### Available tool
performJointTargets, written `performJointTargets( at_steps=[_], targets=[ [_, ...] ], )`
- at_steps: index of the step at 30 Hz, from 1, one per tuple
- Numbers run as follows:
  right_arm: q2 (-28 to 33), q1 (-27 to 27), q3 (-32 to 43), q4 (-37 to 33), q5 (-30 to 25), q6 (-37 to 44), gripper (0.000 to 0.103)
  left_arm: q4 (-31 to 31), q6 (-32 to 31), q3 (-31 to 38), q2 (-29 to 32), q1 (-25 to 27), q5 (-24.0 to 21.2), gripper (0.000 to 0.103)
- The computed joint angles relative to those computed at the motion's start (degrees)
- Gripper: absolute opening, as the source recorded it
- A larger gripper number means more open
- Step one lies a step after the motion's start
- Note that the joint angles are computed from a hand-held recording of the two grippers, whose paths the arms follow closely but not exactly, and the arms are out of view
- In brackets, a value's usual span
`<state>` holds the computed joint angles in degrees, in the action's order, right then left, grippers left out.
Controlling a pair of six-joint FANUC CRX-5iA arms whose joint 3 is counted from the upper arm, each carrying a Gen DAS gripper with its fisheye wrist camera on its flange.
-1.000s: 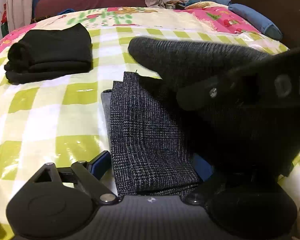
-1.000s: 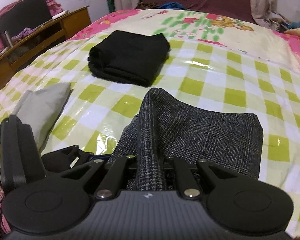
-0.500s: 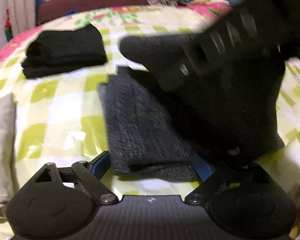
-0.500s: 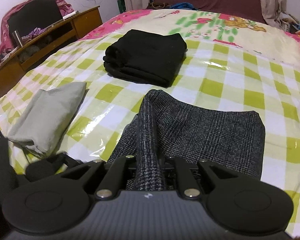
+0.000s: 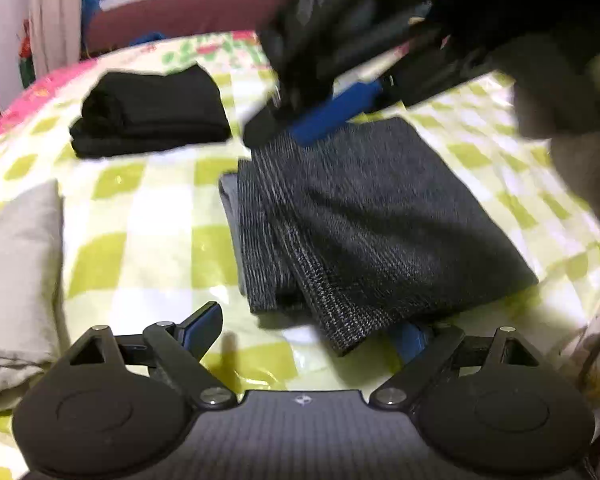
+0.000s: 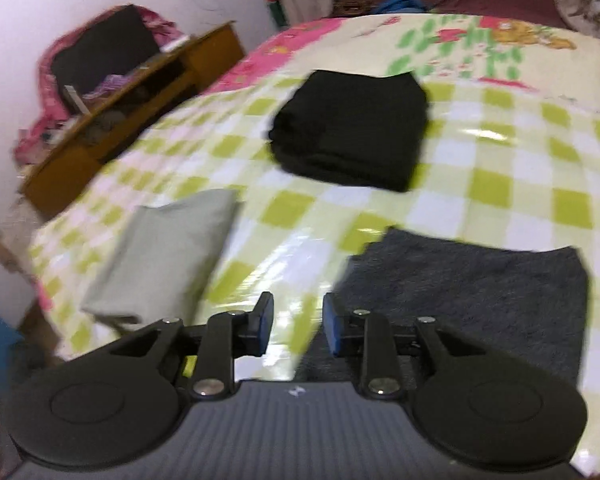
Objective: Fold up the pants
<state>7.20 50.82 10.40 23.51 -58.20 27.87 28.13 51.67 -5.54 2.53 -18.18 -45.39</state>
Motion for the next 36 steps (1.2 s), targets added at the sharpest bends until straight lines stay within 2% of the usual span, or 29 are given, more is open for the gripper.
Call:
performJointTargets(
  at_steps=[1, 6, 8, 10, 11, 12, 15, 20, 25, 27, 30, 31, 36],
  targets=[
    [1.1, -0.2, 1.1, 0.3, -1.8, -0.4, 0.037, 0.1, -0.4, -0.7, -0.6, -0.3, 1.3, 0.100],
    [4.8, -1.4, 5.5, -2.5, -3.2, 2.0, 0.042, 1.2, -2.5, -3.3, -2.5, -1.5, 7.1, 0.100],
    [7.9, -1.2, 9.0, -2.1, -7.0, 5.7, 0.042, 2.4, -3.3, -3.7, -3.0, -1.3, 7.4, 0.100],
    [10.3, -0.6, 10.6, 1.3, -10.4, 8.3, 0.039, 1.8, -2.2, -3.0, -2.4, -1.1, 6.7, 0.100],
    [10.6, -0.7, 10.6, 1.9, -11.2, 9.1, 0.022, 1.2, -1.2, -2.5, -2.0, -1.0, 5.7, 0.100],
    [10.5, -1.2, 10.8, 0.9, -11.4, 9.6, 0.014, 1.2, -0.7, -2.3, -2.0, -0.7, 4.9, 0.100],
    [8.4, -3.1, 9.8, -3.5, -9.2, 8.2, 0.009, 4.1, -1.2, -1.9, -1.2, 0.2, 3.0, 0.100],
    [5.4, -3.3, 6.9, -4.4, -5.8, 5.3, 0.008, 14.9, -9.6, -7.1, -3.3, 1.2, 6.3, 0.101],
    [4.2, -3.8, 5.4, -5.2, -3.7, 4.8, 0.007, 17.1, -10.8, -5.8, -1.9, 1.2, 4.5, 0.102],
    [4.4, -3.8, 5.2, -5.1, -3.5, 4.9, 0.007, 15.6, -10.7, -4.8, -1.4, 0.7, 4.6, 0.103],
    [4.8, -3.7, 5.6, -4.9, -4.1, 5.8, 0.008, 6.9, -3.5, -0.7, 0.7, -0.8, 4.0, 0.103],
    [5.1, -3.8, 6.0, -5.1, -4.6, 5.9, 0.008, 5.8, -2.2, 0.5, 1.7, -1.1, 3.3, 0.103],
    [8.6, -4.0, 10.9, -5.4, -9.2, 9.2, 0.022, 0.1, 1.2, 4.8, 4.8, -2.3, 0.6, 0.093]
  ],
)
